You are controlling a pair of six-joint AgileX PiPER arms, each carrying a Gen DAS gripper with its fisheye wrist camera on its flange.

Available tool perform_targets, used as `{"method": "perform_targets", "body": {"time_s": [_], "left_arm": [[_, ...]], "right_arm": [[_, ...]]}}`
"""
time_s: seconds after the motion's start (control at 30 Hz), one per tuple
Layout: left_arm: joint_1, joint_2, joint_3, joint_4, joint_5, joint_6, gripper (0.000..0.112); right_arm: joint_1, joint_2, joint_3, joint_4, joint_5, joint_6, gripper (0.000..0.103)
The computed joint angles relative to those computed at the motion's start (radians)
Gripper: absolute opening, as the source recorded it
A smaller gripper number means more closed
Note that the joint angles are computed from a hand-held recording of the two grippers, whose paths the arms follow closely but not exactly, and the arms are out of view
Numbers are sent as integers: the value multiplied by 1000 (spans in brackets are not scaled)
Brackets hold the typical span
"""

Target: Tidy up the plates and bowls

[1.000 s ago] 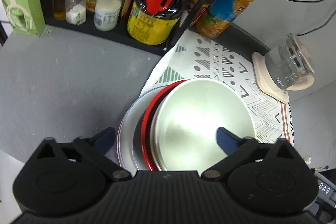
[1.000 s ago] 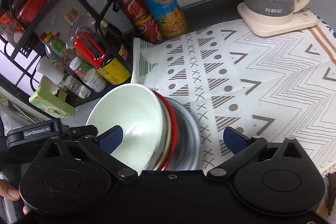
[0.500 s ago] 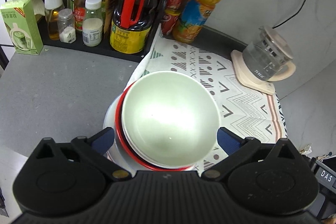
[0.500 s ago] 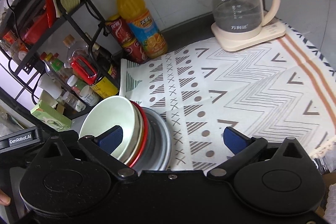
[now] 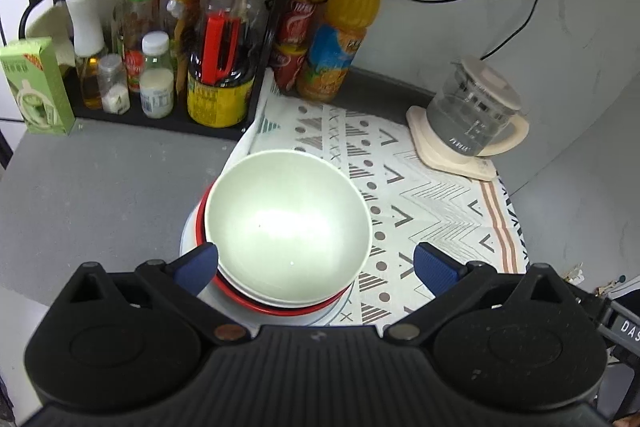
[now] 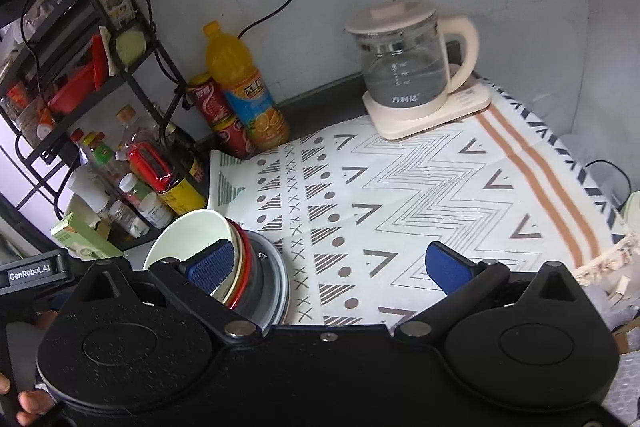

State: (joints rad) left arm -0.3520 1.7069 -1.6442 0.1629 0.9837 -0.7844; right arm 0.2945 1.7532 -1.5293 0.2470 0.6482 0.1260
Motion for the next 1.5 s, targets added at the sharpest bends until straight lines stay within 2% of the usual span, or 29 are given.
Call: {"method": "perform_targets", "body": {"time_s": [0.1,0.23,0.67,0.93,1.17,1.5], "left_arm": [[-3,-18,3,-1,-6,46,103],[23,-65,48,-42,-37,129,103],[154,-279,272,-167,-79,402,103],[215,-413,430,-241,-98,520,103],[270,-521,544,-299,-92,614,103],[329,-640,652,-338,-64,671,103]], "right_arm": [[9,-15,-10,-33,29,12,103],[48,-51,5,-128,12,88,103],[252,-160,141,-594,-17,671,103],[444,-218,290,-942,23,1068,103],[565,-261,358,-1050,94,1254,103],[714,-317,427,-1110,202,1388,103]]}}
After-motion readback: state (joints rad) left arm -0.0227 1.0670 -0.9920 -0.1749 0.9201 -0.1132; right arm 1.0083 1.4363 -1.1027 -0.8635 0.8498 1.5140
